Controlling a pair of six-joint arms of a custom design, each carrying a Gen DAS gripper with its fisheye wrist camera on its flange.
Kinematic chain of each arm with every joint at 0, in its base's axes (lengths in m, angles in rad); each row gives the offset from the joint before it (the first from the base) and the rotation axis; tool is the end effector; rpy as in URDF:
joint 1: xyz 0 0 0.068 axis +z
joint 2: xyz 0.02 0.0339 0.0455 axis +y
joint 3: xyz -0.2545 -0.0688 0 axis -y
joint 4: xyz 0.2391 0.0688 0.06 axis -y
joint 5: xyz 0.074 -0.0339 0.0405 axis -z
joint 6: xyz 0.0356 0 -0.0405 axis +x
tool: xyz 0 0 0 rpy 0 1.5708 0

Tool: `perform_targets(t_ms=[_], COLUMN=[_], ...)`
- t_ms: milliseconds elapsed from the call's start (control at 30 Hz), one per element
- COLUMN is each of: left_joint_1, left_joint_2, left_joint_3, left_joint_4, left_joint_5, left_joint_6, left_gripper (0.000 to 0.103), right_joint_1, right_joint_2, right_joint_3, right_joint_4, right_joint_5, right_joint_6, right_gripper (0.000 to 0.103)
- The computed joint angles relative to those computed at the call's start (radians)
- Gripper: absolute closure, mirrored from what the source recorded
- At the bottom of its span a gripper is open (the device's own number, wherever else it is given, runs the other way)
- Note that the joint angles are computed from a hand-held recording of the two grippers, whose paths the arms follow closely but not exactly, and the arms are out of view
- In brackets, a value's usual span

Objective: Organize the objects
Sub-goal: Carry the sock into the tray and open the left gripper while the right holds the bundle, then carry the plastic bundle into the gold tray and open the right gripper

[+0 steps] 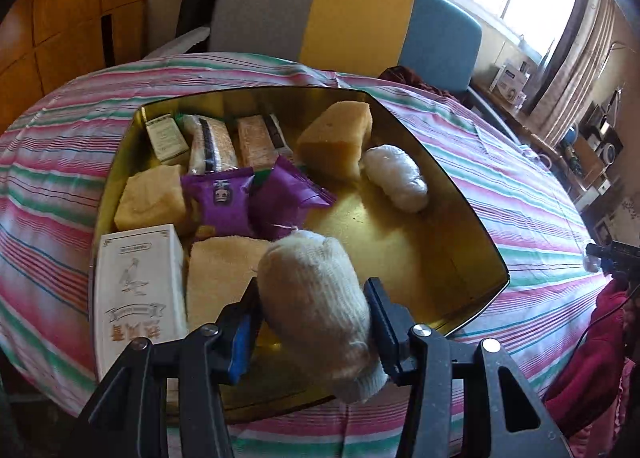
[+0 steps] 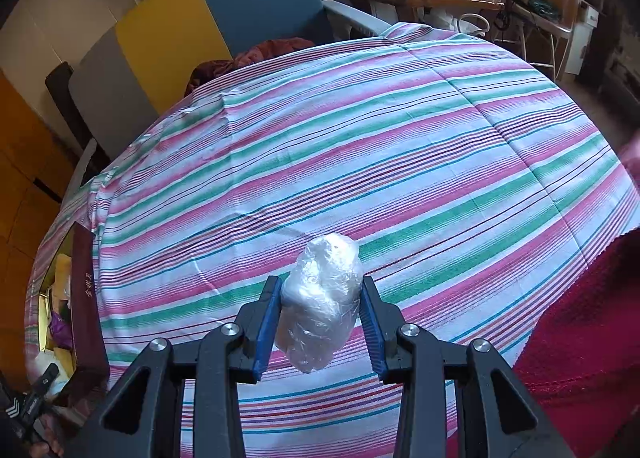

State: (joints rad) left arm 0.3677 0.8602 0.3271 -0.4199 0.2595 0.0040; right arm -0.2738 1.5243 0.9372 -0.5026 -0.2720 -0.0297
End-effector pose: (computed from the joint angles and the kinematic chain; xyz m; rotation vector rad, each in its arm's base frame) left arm 0.1462 0.0465 0.1482 -0.3475 2.4618 -0.1721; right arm 0.2823 -0.0694 0.1892 0.2313 2.6068 0.2568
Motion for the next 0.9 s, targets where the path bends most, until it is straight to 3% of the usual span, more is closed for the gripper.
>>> perform_targets(t_ms=[133,233,367,433,500,700,900], left_joint_1=[-0.078,-0.089,-0.047,-0.024,-0.033,-0.005,0.054], left_joint_2=[0.056,0.069,0.068,0.055,0.05,-0.033,-0.15], left_joint_3=[0.004,0.016,0.033,0.036,0.041,0.028,0.029], left_joint_4=[0.071,0.065,0.036,0.029,0.02,-0.037,-0.093], left_joint_5=[-0.055,-0.043,0.014,0.031,-0.015,-0.027,-0.017], left_joint_6=[-0.043,-0.05,-0.043,-0.047,-0.05,-0.041,-0.033], left_gripper=[0.051,0.048,0.032,0.032,0.034,0.035,0.035], right_joint_1=[0.014,0.024,0.064,0.101,0.141,0.396,0.687], right_joint_2=[-0.002,-0.007,-0.037,-0.063,-0.085,-0.104,-0.027], right_joint_3=[-0.001,-0.004,-0.018,-0.026,-0.03,-0.032,0.048], right_joint_4=[0.0,0.002,0.012,0.015,0.014,0.036,0.082], right_joint_5=[0.026,0.044,0.098,0.122,0.107,0.103,0.078], right_joint_6=[0.004,0.007,-0.004,-0.003,0.01,0.075,0.148], right_gripper=[0.064,0.064,0.064,0.064,0.064,0.064,0.064])
